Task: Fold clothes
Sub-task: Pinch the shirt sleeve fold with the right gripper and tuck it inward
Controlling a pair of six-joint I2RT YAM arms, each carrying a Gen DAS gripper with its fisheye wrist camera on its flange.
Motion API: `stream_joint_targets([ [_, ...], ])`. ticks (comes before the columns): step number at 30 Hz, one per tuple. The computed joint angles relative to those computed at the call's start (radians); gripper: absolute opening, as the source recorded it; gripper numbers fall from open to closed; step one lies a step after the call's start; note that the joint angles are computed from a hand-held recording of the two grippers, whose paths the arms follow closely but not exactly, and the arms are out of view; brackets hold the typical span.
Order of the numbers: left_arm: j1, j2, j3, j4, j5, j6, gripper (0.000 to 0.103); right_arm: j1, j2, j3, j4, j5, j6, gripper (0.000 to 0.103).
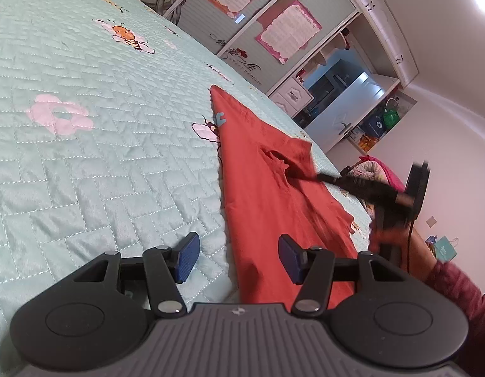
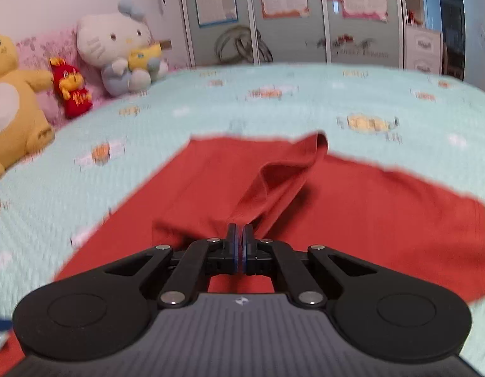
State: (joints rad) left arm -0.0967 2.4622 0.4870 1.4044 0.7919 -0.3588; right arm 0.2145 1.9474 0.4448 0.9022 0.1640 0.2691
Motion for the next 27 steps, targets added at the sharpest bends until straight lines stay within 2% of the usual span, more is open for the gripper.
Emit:
stream_joint_targets([
  [4, -0.005, -0.001, 0.0, -0.003, -0.008, 0.005, 0.059, -0.007, 0.102, -0.002, 0.068, 0.054, 0.094, 0.002],
  [7, -0.006, -0.001, 0.001, -0.005, -0.01, 0.006, 0.059, 0.005, 0.11, -0.016, 0.119, 0.099, 0.14, 0.006],
  [10, -0.005, 0.0, 0.002, -0.004, -0.009, 0.007, 0.059, 0.048, 0.105, -0.021, 0.187, 0.108, 0.083, 0.01],
  [11, -0.004, 0.001, 0.0, -0.001, -0.007, 0.007, 0.059, 0.061, 0.106, -0.014, 0.206, 0.1, 0.058, 0.02],
  [13, -0.002, 0.004, 0.001, 0.001, -0.005, 0.006, 0.059, 0.085, 0.108, 0.0, 0.239, 0.083, 0.007, 0.026],
  [14, -0.001, 0.005, 0.001, 0.002, -0.004, 0.006, 0.059, 0.088, 0.108, 0.016, 0.238, 0.064, 0.001, 0.026],
  [18, 0.001, 0.008, 0.004, 0.002, 0.0, 0.003, 0.059, 0.017, 0.146, 0.164, 0.1, -0.085, 0.217, 0.024],
  [19, 0.001, 0.008, 0.004, 0.002, 0.001, 0.002, 0.059, 0.002, 0.175, 0.197, 0.082, -0.125, 0.271, 0.02],
  [21, 0.002, 0.009, 0.005, 0.003, 0.003, 0.0, 0.059, 0.001, 0.251, 0.271, -0.012, -0.152, 0.319, 0.001],
  [22, 0.004, 0.01, 0.005, 0.003, 0.006, -0.001, 0.059, 0.013, 0.29, 0.272, 0.015, -0.134, 0.319, 0.0],
  [23, 0.006, 0.011, 0.006, 0.004, 0.008, -0.002, 0.059, 0.02, 0.315, 0.246, 0.101, -0.12, 0.317, 0.0],
  [27, 0.007, 0.012, 0.006, 0.005, 0.01, -0.002, 0.059, 0.025, 0.257, 0.194, 0.109, -0.109, 0.324, 0.004],
])
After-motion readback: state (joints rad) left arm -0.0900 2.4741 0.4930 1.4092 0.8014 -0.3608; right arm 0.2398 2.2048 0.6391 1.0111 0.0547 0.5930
